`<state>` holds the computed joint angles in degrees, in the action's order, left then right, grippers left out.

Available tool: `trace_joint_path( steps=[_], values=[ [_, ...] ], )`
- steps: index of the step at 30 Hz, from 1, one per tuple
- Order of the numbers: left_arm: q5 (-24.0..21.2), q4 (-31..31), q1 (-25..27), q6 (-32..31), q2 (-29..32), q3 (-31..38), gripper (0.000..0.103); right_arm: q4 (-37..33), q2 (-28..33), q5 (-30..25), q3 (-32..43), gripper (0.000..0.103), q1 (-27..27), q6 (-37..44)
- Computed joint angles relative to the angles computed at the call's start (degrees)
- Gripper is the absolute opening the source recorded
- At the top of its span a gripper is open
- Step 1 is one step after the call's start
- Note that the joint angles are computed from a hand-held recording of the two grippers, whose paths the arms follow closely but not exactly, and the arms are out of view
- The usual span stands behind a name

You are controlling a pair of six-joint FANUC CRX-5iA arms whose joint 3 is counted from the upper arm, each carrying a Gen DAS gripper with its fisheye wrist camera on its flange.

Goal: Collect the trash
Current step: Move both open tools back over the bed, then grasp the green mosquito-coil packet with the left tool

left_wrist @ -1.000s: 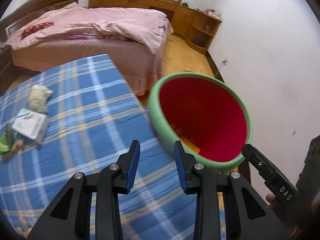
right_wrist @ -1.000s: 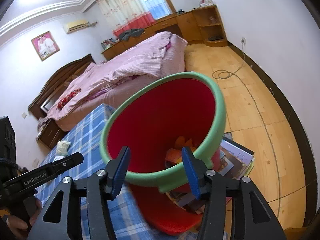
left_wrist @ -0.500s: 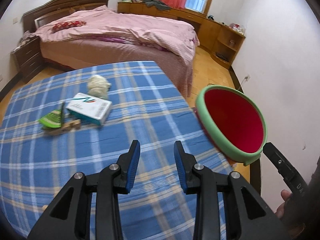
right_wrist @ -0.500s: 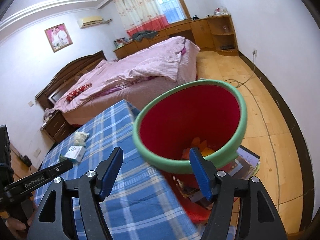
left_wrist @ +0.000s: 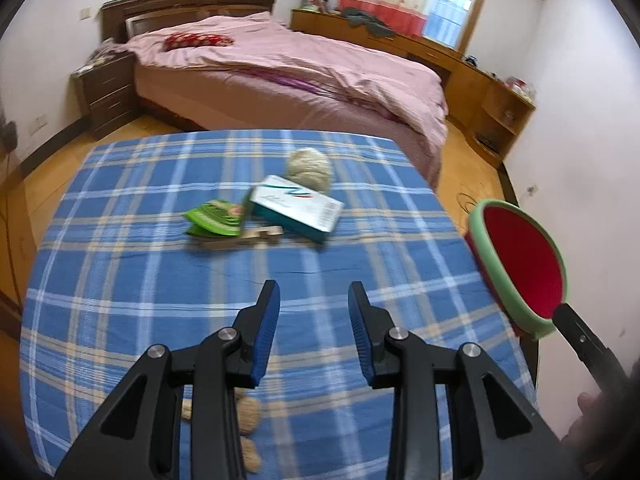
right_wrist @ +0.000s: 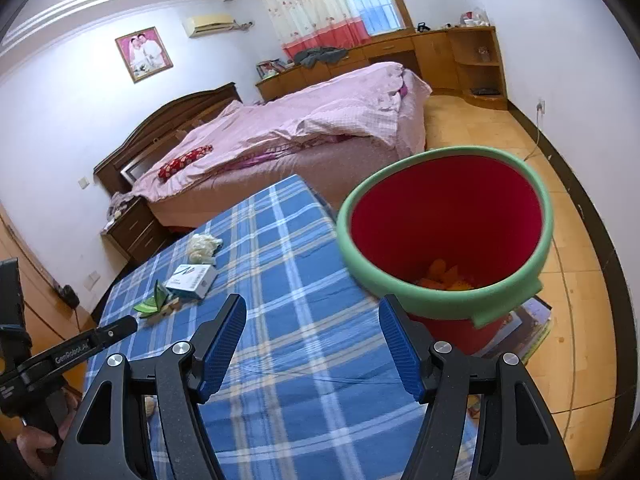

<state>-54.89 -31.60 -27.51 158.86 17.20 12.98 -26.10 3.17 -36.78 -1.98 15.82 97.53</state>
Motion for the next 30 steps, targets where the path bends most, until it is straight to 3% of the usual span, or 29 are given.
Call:
trace_joint_path(
  steps=[8, 10, 14, 16, 18, 22, 25, 30],
  values=[
    [1.4, 0.3, 3.4, 1.8, -2.1, -4.5, 0.045, 0.1, 1.8, -1.7, 1.4, 0.070, 1.8, -0.2],
    [0.8, 0.0, 4.1, 1.8, -1.8, -4.3, 0.058, 0.9, 2.1, -1.7, 1.4, 0.070, 2.5, -0.9],
    [1.1, 0.4, 6.2, -0.1, -0.6, -4.0, 0.063, 2.4, 3.4, -2.2, 2.0, 0.070, 3.5, -2.3],
    [3.5, 2.4, 7.9, -2.5, -0.1, -4.5, 0.067, 2.5, 3.9, -1.9, 2.1, 0.070, 3.7, -2.7],
    [4.9, 3.6, 8.9, -4.4, 0.7, -4.4, 0.069, 2.7, 4.3, -1.6, 2.2, 0.070, 3.7, -3.1],
    [2.6, 3.0, 9.3, -6.8, 3.6, -1.0, 0.069, 3.2, 5.5, -1.9, 2.9, 0.071, 3.6, -4.2],
    [1.5, 3.0, 9.8, -8.2, 5.1, 0.6, 0.069, 3.1, 6.3, -1.6, 3.4, 0.083, 3.4, -4.3],
    [0.6, 4.2, 11.1, -11.1, 7.4, 2.9, 0.069, 0.7, 7.5, -2.8, 4.9, 0.083, 2.4, -2.4]
  ],
)
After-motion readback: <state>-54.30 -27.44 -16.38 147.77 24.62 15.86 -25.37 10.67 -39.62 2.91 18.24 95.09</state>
